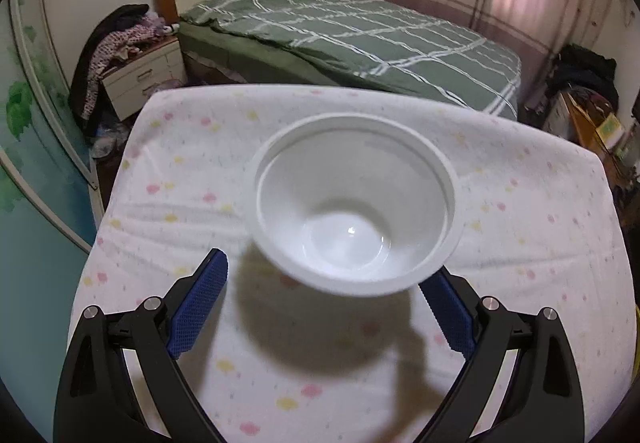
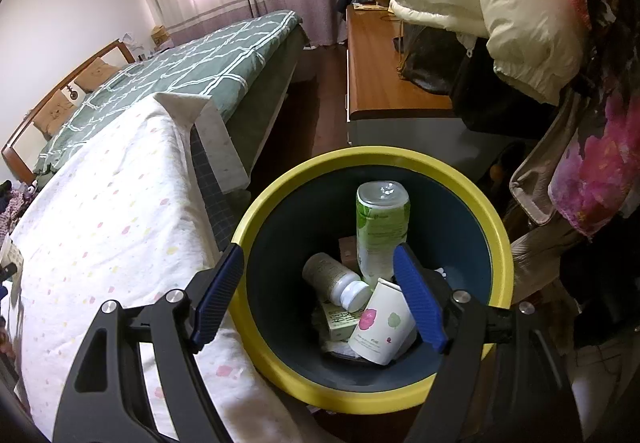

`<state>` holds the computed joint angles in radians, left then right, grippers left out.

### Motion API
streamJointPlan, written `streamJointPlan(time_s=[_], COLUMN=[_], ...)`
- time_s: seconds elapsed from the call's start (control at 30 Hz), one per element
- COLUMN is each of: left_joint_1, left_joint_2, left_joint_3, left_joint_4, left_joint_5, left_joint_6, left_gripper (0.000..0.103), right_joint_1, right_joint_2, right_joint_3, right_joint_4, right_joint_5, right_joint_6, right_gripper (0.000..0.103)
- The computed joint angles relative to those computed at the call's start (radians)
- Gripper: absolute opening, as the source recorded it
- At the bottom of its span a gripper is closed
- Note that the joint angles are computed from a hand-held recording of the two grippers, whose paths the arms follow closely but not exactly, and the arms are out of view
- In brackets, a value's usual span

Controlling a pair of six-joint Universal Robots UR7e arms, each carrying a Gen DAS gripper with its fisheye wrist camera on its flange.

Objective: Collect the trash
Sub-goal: 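Grasp the white plastic bowl with the left tool and lift it, then carry the white bowl over the bin and open the left tool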

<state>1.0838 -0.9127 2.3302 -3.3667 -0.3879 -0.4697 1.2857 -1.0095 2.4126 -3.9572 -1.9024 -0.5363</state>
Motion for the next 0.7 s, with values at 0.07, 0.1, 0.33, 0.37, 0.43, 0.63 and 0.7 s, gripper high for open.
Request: streamJointPlan(time_s=[0.07,0.1,0.33,0.37,0.43,0.63,0.7], left_joint_1=[0.007,0.012,0.032,0.034,0.039,0.050,0.037], left_joint_2=[0.010,0.019,0.045,0.049,0.058,0.076,0.077], left_joint_3=[-0.019,-0.029,-0.079,-0.084,-0.098,-0.123,-0.116], left_joint_4=[-0.017,-0.040,-0.096,-0.106,-0.124,-0.214,-0.217], left_joint_5=[0.003,0.002,0.012,0.013,0.016,0.001,0.004], left_joint_6=[0.016,0.035,0.114,0.127,0.156,0.244,0.244], left_gripper=[0.093,0.093,0.093,0.093,0.095,0.080,0.080], right_joint_1=[-0.002,-0.003,-0.002,-0.001,-0.001,-0.003,-0.007], right_joint_2=[-0.003,-0.004,-0.006,-0.006,-0.007,-0.008,-0.011], right_joint_3=[0.000,0.000,-0.002,-0.002,-0.002,-0.001,0.004], right_joint_4=[0.008,0.011,0.024,0.026,0.027,0.030,0.024], right_joint_5=[0.005,0.006,0.005,0.005,0.005,0.011,0.025], right_joint_6=[0.003,0.005,0.005,0.007,0.007,0.006,0.006], right_gripper=[0.073,0.073,0.073,0.073,0.073,0.073,0.073])
